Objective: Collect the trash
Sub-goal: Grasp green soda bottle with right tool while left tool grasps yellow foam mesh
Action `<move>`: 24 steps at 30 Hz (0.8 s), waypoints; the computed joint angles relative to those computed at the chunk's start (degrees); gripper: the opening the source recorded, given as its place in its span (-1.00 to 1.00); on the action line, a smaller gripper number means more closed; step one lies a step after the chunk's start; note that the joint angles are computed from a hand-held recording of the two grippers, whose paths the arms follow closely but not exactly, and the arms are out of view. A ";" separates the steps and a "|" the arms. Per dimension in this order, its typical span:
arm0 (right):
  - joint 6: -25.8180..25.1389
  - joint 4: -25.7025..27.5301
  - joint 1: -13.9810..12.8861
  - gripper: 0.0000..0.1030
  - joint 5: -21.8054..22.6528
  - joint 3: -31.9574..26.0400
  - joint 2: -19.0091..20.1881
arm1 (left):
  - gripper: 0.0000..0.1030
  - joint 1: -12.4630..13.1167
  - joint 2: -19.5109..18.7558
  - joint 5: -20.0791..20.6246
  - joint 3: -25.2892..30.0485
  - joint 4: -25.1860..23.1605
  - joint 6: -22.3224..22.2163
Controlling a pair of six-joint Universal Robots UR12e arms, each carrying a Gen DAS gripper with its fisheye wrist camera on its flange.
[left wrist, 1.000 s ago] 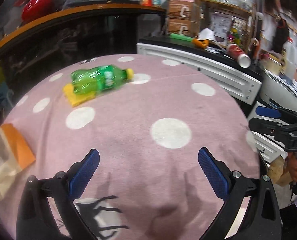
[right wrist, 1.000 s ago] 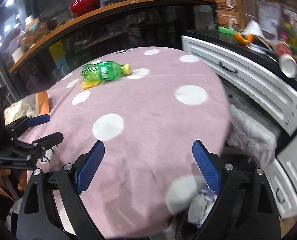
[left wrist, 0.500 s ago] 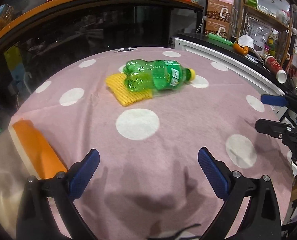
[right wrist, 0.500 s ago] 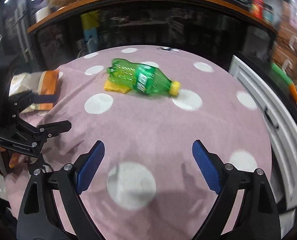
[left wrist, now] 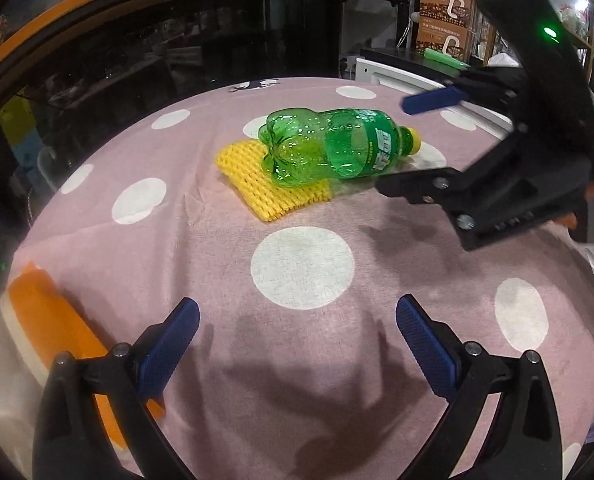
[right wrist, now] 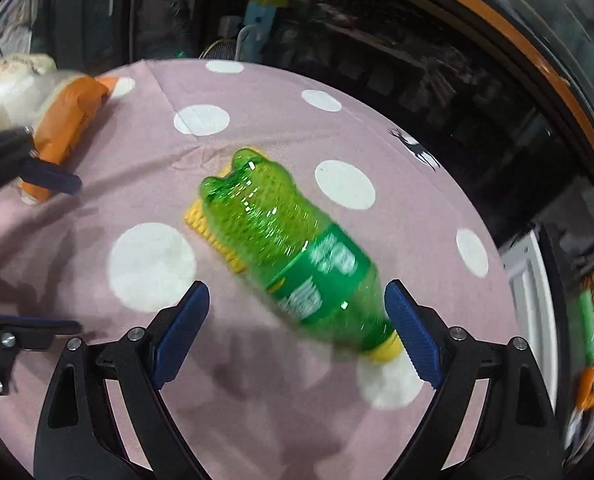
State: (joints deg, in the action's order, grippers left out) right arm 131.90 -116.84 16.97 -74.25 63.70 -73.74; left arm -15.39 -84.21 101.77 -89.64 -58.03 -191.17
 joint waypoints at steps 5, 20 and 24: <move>-6.95 1.99 0.99 0.69 -1.72 -3.75 2.97 | 0.89 1.30 -0.46 -0.99 0.63 -0.14 -0.06; -6.75 -4.00 2.02 0.37 -7.38 -0.54 1.50 | 0.89 2.52 -1.98 -2.39 2.27 -1.57 -3.06; 1.18 -3.92 -0.22 0.37 -3.87 -0.23 -0.21 | 0.89 2.43 -2.62 -1.81 2.98 -1.81 -3.80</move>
